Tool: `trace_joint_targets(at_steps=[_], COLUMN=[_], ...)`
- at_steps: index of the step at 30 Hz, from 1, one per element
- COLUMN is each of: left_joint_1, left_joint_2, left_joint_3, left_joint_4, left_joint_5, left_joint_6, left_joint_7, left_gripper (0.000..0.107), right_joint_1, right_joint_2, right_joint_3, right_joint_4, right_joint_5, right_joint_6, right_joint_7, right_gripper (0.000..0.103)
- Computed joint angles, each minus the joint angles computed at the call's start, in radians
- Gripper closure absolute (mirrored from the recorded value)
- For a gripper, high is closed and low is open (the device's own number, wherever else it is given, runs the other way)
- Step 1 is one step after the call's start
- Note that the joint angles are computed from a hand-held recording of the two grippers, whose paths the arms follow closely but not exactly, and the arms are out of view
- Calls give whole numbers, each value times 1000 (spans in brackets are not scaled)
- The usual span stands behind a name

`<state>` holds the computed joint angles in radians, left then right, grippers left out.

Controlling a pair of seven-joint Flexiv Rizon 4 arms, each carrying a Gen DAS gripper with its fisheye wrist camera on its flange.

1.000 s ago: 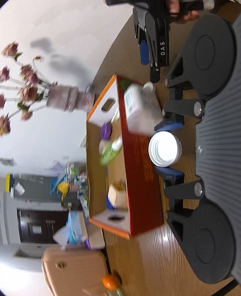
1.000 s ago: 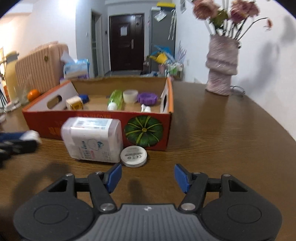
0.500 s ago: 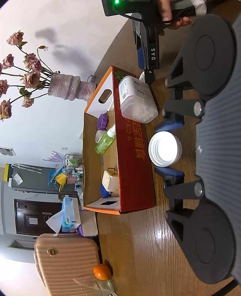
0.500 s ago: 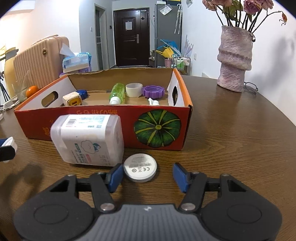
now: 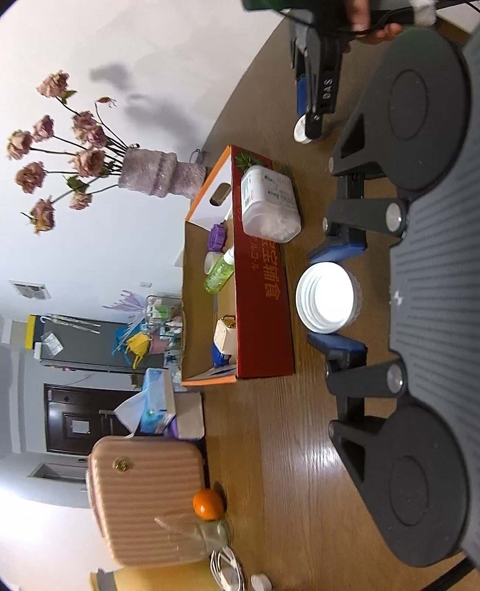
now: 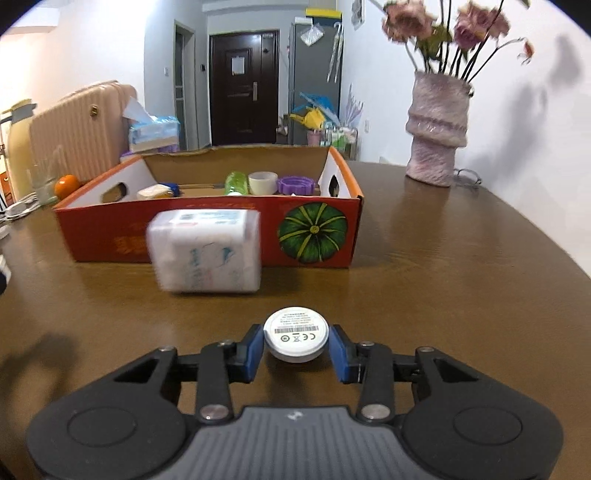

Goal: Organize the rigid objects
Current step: 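Carry the cap and round lid into the box and open both tools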

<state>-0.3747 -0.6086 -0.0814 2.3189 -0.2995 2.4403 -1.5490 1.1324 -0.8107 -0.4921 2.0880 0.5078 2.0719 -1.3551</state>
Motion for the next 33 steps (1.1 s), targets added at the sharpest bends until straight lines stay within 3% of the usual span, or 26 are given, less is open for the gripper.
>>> trace_joint_targets(at_steps=[4,10,14,19,25,30,33], left_joint_1=[-55,-179,-210,-190,-49,32,20], left_joint_2=[30,33,19,7,2,-76,-163], left_joint_3=[5,-1,-24,-35,-26,-4,61], left_joint_4=[78,144,126,52,-144,-438,-654], left_joint_5=[-50,-207,-269,-258,-119,-97,-142], left_joint_6=[83,184,186,154,-23,-345,-573], left_joint_7=[-19,13,31,48,81,172,218], left_gripper=[66,66,66,66,66,66,66], right_joint_1=[108,126,103,-11,-195,-422,-546], right_joint_2=[28,94,132,183,230,174,99], right_joint_3=[-17,118,181,260,292,376,426], right_joint_4=[87,174,212,238,150,-69,-277], right_joint_5=[127,227,217,120,-83,-321,-439], right_joint_6=[89,269,348,426,359,201,-11], right_joint_7=[-2,-39,-106,-170,-276,-248,-183], right_gripper=[65,65,65,65,65,65,65])
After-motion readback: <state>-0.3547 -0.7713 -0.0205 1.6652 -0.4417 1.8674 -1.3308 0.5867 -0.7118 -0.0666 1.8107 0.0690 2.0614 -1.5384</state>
